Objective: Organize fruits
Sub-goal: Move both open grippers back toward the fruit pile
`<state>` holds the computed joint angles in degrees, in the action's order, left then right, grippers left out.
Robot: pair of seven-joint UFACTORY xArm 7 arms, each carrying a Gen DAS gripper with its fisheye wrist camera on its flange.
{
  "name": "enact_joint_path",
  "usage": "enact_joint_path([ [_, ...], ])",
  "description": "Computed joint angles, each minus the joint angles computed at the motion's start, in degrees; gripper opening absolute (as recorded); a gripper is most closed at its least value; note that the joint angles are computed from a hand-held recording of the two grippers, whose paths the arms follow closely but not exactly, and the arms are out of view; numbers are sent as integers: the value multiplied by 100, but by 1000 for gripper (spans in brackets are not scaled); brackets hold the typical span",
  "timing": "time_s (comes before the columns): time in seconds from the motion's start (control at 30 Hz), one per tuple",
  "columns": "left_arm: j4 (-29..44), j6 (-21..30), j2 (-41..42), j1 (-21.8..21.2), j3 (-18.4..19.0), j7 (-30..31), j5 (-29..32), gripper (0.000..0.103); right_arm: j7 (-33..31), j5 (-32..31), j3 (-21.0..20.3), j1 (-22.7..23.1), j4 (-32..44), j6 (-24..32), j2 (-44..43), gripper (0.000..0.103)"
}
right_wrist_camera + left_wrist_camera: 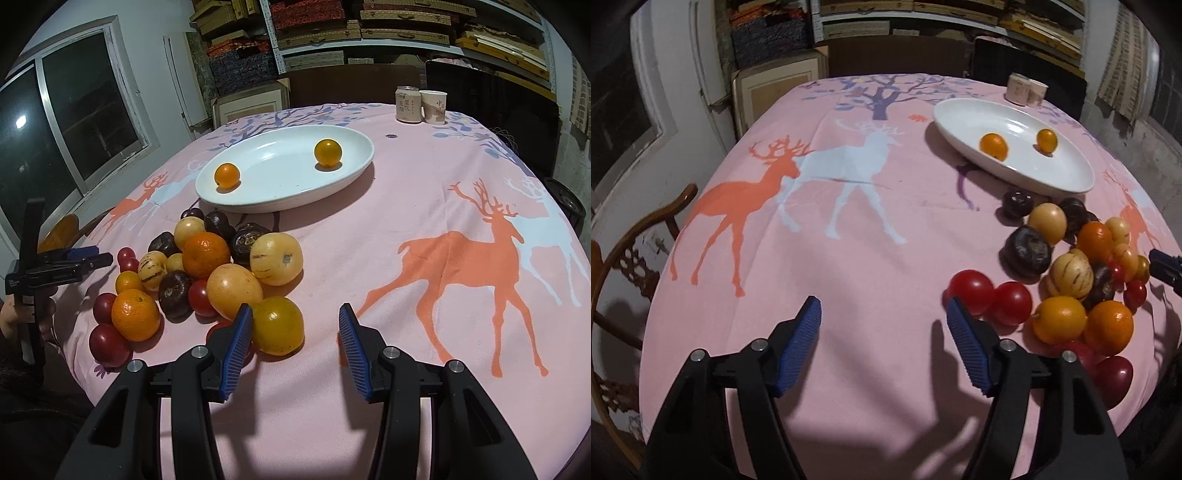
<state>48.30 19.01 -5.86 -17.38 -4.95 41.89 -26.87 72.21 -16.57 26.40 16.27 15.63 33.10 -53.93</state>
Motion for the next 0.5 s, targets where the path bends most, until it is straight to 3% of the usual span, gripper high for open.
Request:
enact_joint_path([
  [0.07,-116,-218,-22,-36,-144,-137,376,70,21,13,13,21,7,79,-41,49],
  [0.23,0,-22,89,-100,-128,-174,419,70,82,39,15,87,-33,245,-215,49],
  [0.27,-8,-62,113,-86,-139,-224,481,74,84,37,15,89,-34,249,-216,49],
  [0.37,64,-343,244,2,-173,-686,745,85,80,46,-12,108,-57,187,-206,49],
  [0.5,384,-430,465,146,-133,-1224,752,84,71,59,-15,127,-65,146,-194,49],
])
